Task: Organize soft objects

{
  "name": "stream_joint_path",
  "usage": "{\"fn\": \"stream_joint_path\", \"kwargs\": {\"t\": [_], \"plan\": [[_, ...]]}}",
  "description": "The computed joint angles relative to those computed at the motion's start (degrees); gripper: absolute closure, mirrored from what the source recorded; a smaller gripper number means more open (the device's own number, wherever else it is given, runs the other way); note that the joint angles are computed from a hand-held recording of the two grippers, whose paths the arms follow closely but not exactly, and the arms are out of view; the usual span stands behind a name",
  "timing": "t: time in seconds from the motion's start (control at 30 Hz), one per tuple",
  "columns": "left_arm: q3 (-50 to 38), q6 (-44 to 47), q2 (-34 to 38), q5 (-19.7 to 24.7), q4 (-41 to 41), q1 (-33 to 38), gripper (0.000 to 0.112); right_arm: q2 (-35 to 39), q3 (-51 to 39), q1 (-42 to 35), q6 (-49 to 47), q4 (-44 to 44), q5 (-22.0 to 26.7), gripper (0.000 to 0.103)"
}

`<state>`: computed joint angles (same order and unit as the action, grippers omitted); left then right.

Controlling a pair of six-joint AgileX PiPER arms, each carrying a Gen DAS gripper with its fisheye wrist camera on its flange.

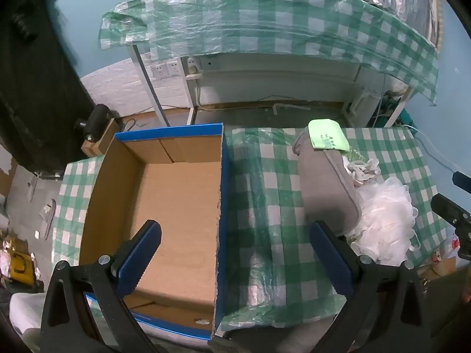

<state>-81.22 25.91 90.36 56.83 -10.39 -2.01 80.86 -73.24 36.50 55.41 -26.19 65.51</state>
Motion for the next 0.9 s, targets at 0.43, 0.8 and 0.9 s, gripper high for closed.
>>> {"fn": "stream_joint_path", "kwargs": {"t": [0.43, 0.8, 0.9], "plan": [[0.85, -1.77, -1.07, -0.62, 0.19, -1.89, 0.011, 0.14, -0.06, -0.53, -0.71, 1.06, -0.20, 0.002], [-0.09, 2.12, -0.42, -0.03, -3.03, 1.29, 0.011, 0.25, -0.02, -0.51, -0.60, 0.93, -0.13, 0.002], [-0.11, 3.00, -0.67, -0.21, -3.69, 1.70, 0.011, 0.25, -0.05, -0.60, -0.75, 1.09, -0.14, 0.002]]}}
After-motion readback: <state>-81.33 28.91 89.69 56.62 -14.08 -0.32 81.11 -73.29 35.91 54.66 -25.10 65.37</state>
